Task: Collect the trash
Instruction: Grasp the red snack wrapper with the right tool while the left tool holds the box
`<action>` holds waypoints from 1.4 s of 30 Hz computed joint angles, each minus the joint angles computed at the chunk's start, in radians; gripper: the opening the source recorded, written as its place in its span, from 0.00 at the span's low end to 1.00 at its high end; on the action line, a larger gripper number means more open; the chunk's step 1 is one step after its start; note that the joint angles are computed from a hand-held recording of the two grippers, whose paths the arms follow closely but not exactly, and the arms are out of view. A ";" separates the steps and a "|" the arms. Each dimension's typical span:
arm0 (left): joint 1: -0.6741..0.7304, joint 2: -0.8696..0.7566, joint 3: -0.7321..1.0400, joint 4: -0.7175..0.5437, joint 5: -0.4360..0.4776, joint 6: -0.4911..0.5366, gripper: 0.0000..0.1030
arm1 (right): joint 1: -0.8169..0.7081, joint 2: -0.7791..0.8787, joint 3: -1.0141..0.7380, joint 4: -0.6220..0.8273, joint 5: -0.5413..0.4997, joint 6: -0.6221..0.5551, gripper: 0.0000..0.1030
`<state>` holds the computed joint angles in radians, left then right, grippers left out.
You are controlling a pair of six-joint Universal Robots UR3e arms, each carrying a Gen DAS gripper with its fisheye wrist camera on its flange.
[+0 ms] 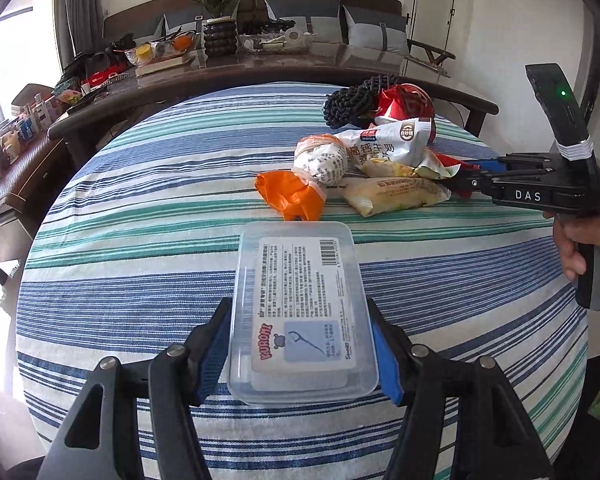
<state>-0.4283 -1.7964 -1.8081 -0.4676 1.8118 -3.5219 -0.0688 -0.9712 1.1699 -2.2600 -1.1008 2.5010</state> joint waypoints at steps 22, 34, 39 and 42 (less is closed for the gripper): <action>-0.077 0.080 -0.101 -0.020 0.043 -0.030 0.68 | -0.131 -0.558 0.841 -0.310 0.004 0.044 0.70; -0.052 0.095 -0.089 -0.020 -0.017 -0.014 0.73 | -0.257 -0.646 0.778 -0.079 0.090 -0.028 0.77; -0.023 0.070 -0.032 -0.043 -0.047 0.030 0.73 | -0.217 -0.557 0.530 0.072 0.070 -0.023 0.80; -0.001 0.039 0.018 -0.096 -0.071 0.072 0.73 | -0.113 -0.392 0.286 0.199 -0.024 -0.028 0.73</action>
<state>-0.4295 -1.7570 -1.7903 -0.5634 1.7405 -3.4500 -0.1822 -1.3632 1.4564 -2.0609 -1.1249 2.4732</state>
